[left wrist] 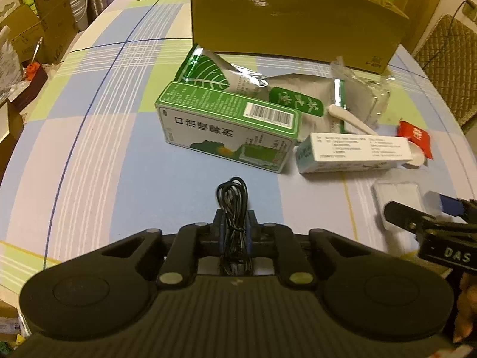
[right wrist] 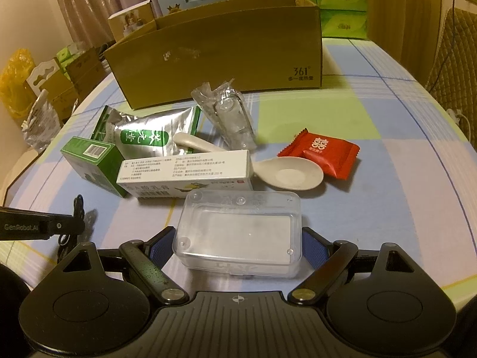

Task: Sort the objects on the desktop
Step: 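Grasp the black cable with the left tool while the right tool grasps the clear case, then carry the black cable and clear case into the cardboard box and release both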

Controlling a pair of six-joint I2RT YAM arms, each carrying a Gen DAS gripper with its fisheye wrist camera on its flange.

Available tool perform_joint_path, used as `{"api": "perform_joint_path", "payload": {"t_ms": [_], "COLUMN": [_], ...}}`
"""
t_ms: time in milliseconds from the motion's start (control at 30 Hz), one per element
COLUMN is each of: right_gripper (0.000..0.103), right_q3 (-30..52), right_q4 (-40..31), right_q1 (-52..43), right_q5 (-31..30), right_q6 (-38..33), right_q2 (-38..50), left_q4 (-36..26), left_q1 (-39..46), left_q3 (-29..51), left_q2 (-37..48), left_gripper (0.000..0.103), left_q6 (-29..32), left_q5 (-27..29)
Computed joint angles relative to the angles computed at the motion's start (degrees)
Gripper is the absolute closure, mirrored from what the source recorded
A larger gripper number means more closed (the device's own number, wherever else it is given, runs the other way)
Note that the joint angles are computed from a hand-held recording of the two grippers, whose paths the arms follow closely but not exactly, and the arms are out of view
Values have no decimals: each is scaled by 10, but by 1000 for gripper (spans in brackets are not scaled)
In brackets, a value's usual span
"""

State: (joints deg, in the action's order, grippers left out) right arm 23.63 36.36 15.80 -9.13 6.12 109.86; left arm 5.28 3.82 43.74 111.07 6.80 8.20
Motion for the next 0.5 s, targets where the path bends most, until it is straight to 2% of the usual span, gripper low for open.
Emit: {"api": "perform_joint_path", "payload": {"t_ms": [233,500], "right_gripper": [18,18], "right_q3": [-1,2], "right_q4": [2,4], "right_q1": [2,2], "right_q5": [2,1], "right_q6": [-1,-4], "right_q2": [0,8], "left_q4": [-5,23], "left_q1": [-7,-29], "left_q3": [2,-5], "left_q2": [0,15], "left_gripper": [94,91], "left_q6": [1,23], "left_q5": [8,-29]}}
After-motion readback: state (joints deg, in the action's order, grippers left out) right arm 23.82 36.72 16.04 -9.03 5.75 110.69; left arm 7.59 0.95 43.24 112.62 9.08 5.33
